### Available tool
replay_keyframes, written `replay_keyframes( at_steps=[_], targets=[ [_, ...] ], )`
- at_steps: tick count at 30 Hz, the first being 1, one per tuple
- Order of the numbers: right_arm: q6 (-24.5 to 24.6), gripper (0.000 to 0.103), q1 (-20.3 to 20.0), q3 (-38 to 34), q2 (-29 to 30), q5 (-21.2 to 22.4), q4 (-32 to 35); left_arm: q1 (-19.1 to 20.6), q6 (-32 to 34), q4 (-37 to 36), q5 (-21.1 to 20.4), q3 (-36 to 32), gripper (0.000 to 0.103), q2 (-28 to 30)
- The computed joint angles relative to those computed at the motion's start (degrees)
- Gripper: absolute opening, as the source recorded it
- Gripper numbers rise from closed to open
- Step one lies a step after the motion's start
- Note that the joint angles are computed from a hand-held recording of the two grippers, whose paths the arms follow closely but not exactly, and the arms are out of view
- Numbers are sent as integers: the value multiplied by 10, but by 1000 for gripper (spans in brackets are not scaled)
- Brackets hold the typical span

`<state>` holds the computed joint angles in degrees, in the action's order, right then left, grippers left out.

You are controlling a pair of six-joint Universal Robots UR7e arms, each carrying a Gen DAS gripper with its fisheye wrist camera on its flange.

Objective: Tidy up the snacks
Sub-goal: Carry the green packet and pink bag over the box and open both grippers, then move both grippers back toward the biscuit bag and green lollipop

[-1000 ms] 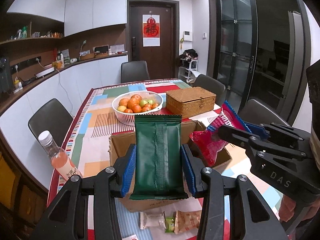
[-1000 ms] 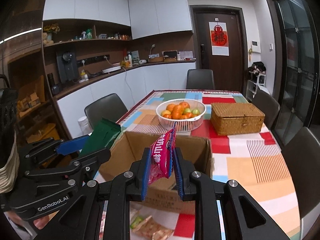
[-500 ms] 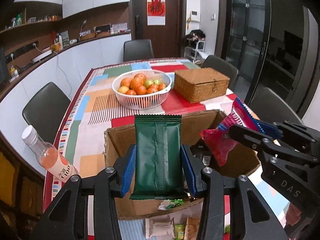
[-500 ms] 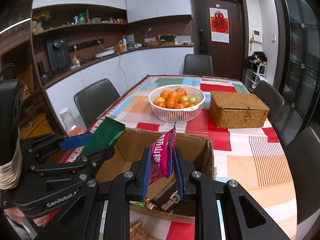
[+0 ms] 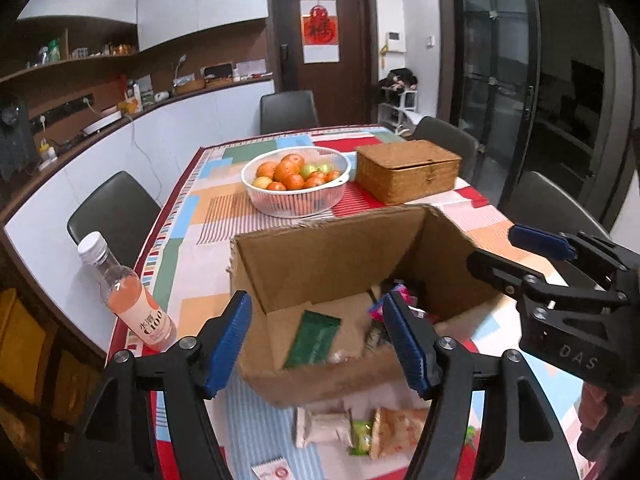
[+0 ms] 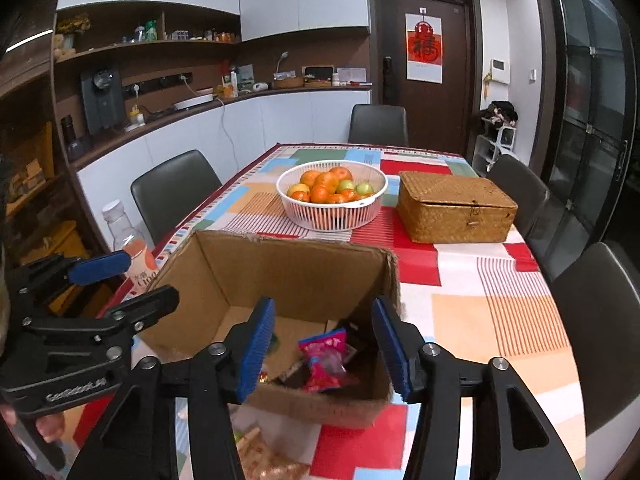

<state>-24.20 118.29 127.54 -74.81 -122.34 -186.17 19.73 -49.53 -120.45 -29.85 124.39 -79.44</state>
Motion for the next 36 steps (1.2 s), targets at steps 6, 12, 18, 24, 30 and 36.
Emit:
replay_keyframes(
  at_steps=[6, 12, 18, 24, 30, 36],
  targets=[
    [10, 59, 14, 40, -43, 3, 1, -47, -31, 22, -9, 25, 70, -24],
    [22, 61, 26, 89, -89, 1, -2, -90, -60, 47, -21, 46, 72, -33],
    [35, 61, 24, 129, -128, 0, 20, -122, -83, 77, -35, 63, 75, -35],
    [48, 61, 17, 161, -153, -11, 45, -138, -94, 82, -67, 86, 76, -34],
    [59, 61, 5, 189, -169, -18, 76, -141, -90, 65, -107, 109, 77, -33],
    [71, 61, -12, 207, -171, -19, 103, -133, -62, 32, -142, 130, 77, -25]
  ],
)
